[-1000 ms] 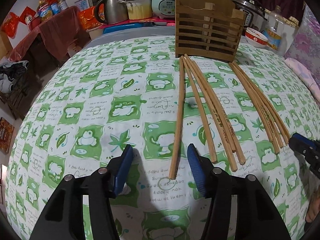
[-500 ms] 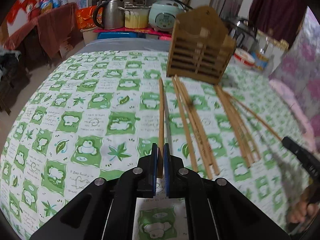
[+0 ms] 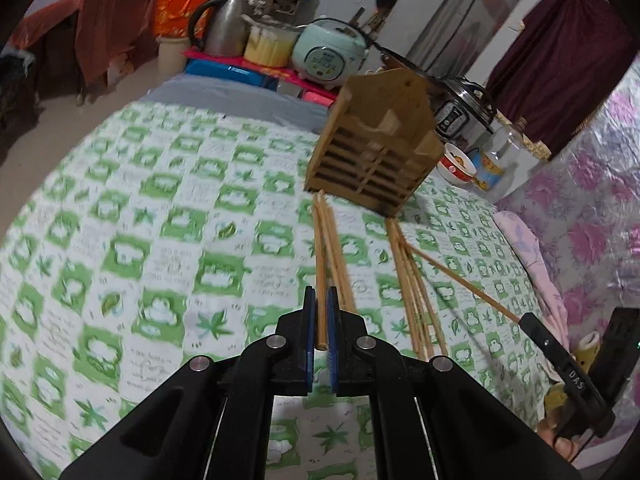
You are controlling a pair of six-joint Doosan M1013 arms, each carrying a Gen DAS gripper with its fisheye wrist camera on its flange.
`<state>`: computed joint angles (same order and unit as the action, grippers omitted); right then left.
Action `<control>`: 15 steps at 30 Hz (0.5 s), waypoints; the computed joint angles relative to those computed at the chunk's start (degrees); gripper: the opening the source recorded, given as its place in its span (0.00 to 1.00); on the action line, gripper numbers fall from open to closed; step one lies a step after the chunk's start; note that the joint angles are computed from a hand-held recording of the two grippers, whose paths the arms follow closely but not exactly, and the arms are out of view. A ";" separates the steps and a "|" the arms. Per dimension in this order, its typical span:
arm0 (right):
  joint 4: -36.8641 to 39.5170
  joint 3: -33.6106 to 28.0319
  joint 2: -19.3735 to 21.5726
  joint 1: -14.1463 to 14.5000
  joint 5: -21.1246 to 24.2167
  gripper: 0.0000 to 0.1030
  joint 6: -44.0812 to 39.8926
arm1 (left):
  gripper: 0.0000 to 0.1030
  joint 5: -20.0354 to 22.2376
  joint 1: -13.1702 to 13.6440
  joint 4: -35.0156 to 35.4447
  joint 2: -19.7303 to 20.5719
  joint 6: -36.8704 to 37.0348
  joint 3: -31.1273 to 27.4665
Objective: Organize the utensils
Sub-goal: 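Lift both chopsticks over the wooden holder and open both tools to drop them in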
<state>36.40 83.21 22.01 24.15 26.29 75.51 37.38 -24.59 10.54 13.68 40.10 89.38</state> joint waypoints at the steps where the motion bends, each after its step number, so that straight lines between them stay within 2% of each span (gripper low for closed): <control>1: -0.76 -0.86 0.24 0.01 0.81 0.06 0.54 | 0.06 1.15 -0.23 1.00 0.27 0.06 -0.91; 7: -5.75 -5.53 1.48 0.28 4.02 0.06 3.92 | 0.06 6.84 -0.48 0.87 2.44 3.86 -7.22; 15: -12.24 -12.74 2.67 0.77 5.47 0.06 7.04 | 0.06 11.48 -0.14 0.23 4.45 8.32 -15.46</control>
<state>24.16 70.47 24.68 24.92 31.76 82.55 48.86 -24.72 10.77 18.12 48.42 73.92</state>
